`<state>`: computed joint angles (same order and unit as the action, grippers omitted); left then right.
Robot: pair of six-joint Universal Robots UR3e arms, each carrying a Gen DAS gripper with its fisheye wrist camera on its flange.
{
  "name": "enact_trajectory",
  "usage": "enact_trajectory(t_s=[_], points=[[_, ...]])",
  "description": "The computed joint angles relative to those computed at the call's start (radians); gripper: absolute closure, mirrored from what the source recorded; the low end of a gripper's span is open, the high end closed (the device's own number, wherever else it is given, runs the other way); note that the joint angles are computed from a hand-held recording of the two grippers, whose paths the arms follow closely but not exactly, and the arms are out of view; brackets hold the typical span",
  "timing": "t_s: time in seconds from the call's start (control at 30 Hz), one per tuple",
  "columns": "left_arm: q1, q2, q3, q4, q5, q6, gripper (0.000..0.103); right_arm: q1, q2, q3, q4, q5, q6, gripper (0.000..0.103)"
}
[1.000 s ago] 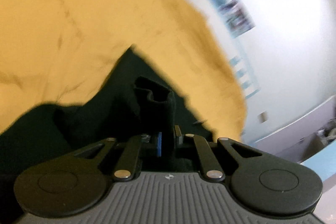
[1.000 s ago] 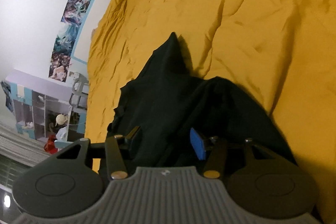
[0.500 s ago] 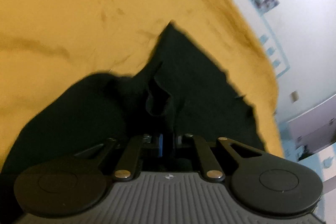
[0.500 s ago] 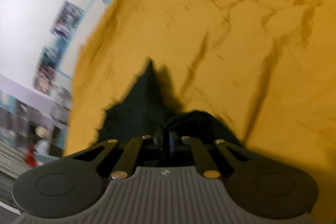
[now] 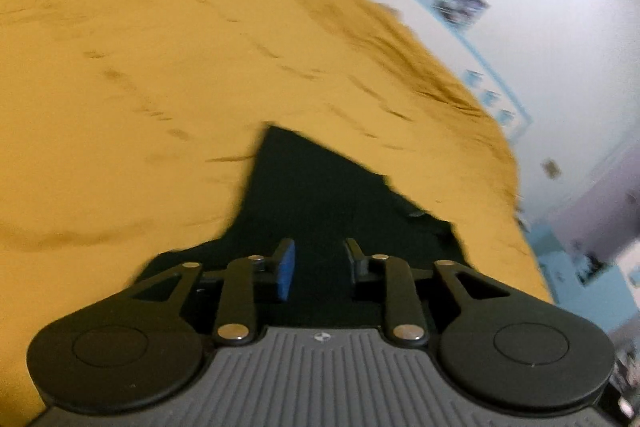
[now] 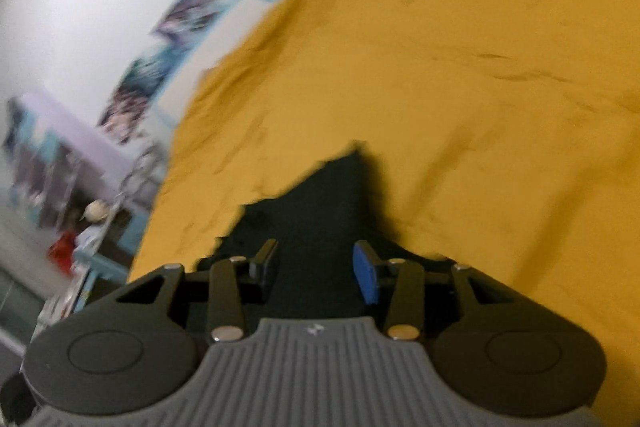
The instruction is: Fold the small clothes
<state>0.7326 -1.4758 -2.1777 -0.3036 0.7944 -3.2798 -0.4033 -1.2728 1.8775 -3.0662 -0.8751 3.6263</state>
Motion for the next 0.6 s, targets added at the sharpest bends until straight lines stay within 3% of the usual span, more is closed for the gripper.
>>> enact_trajectory(t_s=[0.13,0.23,0.33,0.4,0.47,0.53,0.6], points=[[-0.107,-0.238,0.136,0.080,0.010,0.026,0.073,0.096,0.239,-0.298,0.046,0.009,-0.015,0.062],[-0.181,-0.359,0.239,0.055,0.122,0.037,0.074,0.147,0.401,-0.523,0.150,-0.067,-0.051,0.059],[-0.185,-0.431,0.278,0.034,0.146,0.055,0.079,0.174,0.501,-0.689,0.292,-0.201,-0.033,0.063],[-0.171,-0.451,0.279,0.040,0.121,0.069,0.081,0.176,0.525,-0.730,0.323,-0.256,-0.038,0.064],[-0.159,-0.443,0.274,0.030,0.100,0.070,0.081,0.142,0.530,-0.711,0.246,-0.215,-0.025,0.060],[-0.154,-0.417,0.260,0.033,0.091,0.068,0.074,0.119,0.542,-0.712,0.176,-0.220,0.003,0.053],[-0.155,-0.391,0.241,0.040,0.078,0.063,0.069,0.102,0.589,-0.805,0.223,-0.233,-0.005,0.051]])
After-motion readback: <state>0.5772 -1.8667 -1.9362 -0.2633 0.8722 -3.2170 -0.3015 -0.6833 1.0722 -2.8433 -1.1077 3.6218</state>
